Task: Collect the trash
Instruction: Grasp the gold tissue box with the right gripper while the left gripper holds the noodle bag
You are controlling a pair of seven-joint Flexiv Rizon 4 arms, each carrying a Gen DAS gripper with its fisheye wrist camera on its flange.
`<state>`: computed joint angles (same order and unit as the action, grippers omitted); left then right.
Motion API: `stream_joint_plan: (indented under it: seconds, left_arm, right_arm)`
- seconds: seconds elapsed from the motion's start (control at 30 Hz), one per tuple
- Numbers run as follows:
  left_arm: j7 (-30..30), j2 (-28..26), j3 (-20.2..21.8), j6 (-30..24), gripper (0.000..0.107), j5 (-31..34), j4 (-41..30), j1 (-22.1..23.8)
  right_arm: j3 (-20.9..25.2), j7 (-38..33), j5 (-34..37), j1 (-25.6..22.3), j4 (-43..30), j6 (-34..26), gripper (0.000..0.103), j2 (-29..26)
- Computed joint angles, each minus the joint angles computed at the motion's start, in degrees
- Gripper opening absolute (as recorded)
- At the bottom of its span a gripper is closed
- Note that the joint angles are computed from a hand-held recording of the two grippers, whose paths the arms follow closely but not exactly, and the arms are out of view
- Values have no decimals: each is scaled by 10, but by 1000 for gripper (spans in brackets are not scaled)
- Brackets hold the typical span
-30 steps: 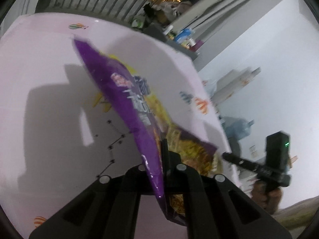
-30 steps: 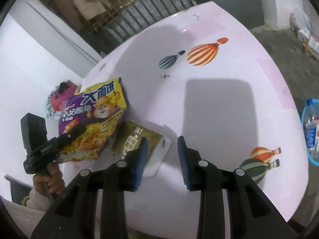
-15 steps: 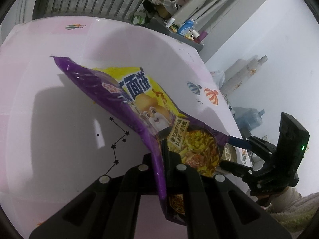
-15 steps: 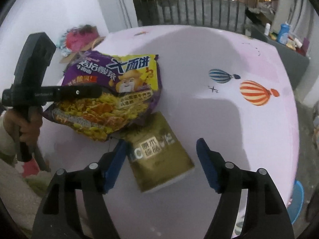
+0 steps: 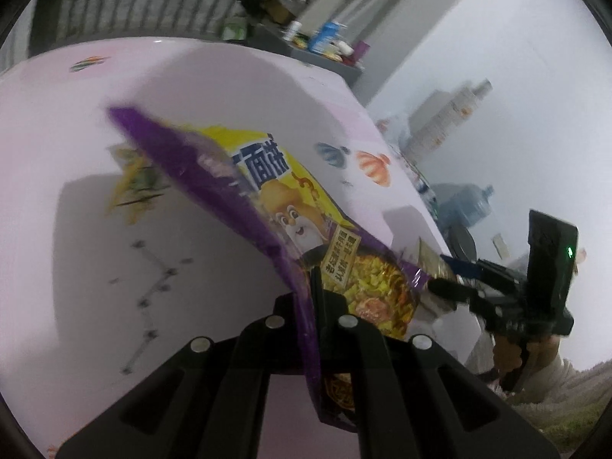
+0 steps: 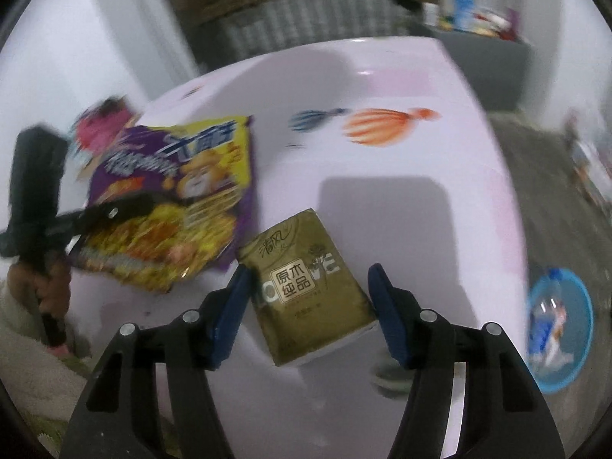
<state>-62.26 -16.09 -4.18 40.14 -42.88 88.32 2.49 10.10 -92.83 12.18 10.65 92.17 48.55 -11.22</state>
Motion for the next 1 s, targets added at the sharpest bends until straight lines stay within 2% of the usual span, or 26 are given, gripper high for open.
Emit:
stream_joint_plan:
  seconds: [0.13,0.2,0.3,0.43,0.6,0.9,1.0]
  left_arm:
    - [50,-8,-20,-25,0,-13,-16,-7]
    - [68,-14,-23,-38,0,-1,-28,-14]
    - [68,-28,-19,-55,1,60,-60,-34]
    - [51,-44,-11,-62,1,141,-100,-56]
    - [21,-62,-7,-92,1,188,-135,-64]
    - [6,-67,-5,-106,1,231,-158,-75]
    - [5,-68,-5,-107,1,238,-162,-77]
  right_arm:
    - [-24,112,-38,-6,45,23,59,30]
    - [-27,139,-43,-12,56,25,59,39]
    - [-29,161,-56,-16,66,25,59,52]
    - [-27,144,-56,-21,71,39,66,61]
    - [-24,126,-90,-12,82,36,71,66]
    - [-27,108,-97,-10,68,-5,70,53]
    - [-26,107,-86,-11,63,-14,63,52]
